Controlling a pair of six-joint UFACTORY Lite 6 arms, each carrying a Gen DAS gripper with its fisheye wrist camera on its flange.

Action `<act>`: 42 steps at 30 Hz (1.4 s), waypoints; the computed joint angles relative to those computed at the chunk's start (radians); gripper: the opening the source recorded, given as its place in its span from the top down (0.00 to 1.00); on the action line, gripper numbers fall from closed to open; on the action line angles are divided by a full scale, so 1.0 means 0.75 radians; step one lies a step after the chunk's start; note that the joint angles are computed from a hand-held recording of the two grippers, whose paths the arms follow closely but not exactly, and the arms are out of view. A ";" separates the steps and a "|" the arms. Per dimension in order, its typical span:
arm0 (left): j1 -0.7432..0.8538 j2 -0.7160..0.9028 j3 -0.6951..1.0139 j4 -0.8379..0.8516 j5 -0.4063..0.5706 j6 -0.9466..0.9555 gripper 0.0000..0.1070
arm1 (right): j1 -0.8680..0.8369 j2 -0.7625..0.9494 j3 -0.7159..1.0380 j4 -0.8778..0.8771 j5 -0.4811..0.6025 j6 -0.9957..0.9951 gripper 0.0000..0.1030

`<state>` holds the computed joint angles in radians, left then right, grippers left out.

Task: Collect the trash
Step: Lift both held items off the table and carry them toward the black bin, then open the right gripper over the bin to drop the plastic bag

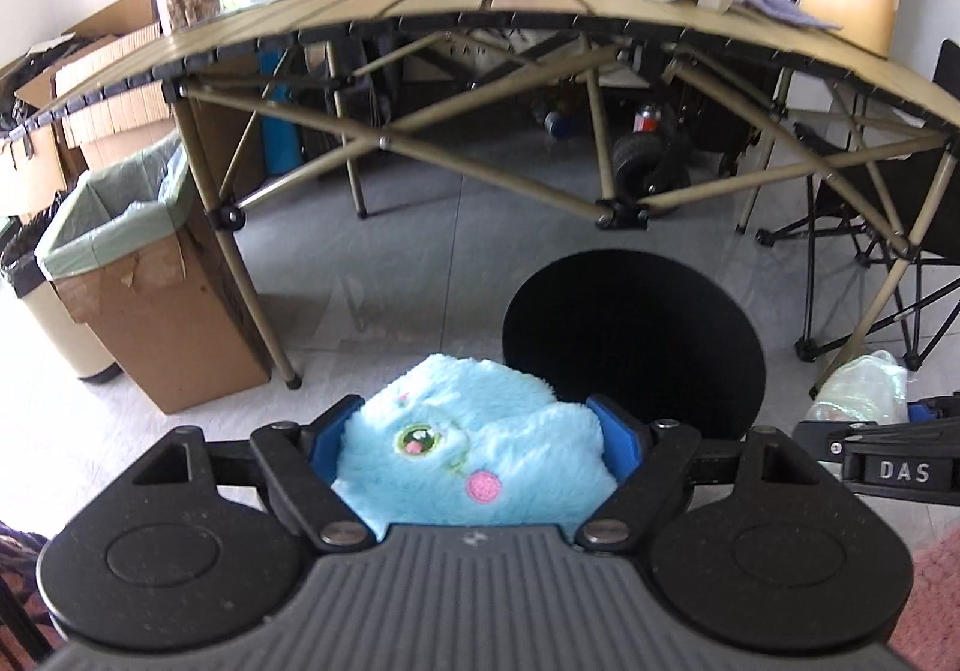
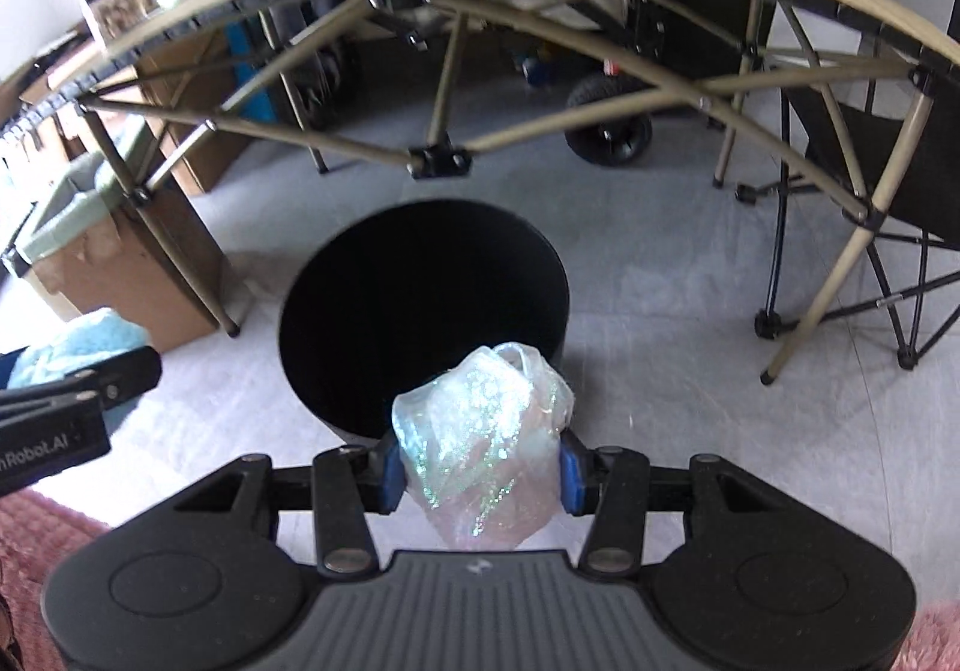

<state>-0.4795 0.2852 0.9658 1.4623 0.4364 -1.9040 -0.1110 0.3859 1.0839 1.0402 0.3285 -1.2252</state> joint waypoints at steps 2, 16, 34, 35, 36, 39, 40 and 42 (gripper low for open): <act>0.017 0.032 0.025 -0.037 -0.011 0.035 0.24 | 0.005 0.030 0.023 -0.048 -0.007 0.056 0.55; 0.105 0.164 0.145 -0.190 -0.066 0.187 0.24 | 0.052 0.248 0.288 -0.280 0.044 0.370 0.55; 0.264 0.304 0.263 -0.399 -0.128 0.403 0.24 | 0.242 0.641 0.836 -0.650 0.175 0.866 0.55; 0.268 0.310 0.266 -0.405 -0.128 0.409 0.24 | 0.251 0.658 0.858 -0.665 0.181 0.886 0.55; 0.274 0.314 0.268 -0.415 -0.130 0.419 0.24 | 0.257 0.672 0.878 -0.677 0.187 0.903 0.55; 0.286 0.325 0.279 -0.445 -0.133 0.446 0.24 | 0.278 0.702 0.917 -0.697 0.194 0.939 0.55; 0.286 0.326 0.280 -0.447 -0.132 0.447 0.24 | 0.282 0.709 0.926 -0.704 0.196 0.948 0.55; 0.290 0.323 0.275 -0.444 -0.133 0.443 0.24 | 0.295 0.728 0.951 -0.727 0.187 0.977 0.55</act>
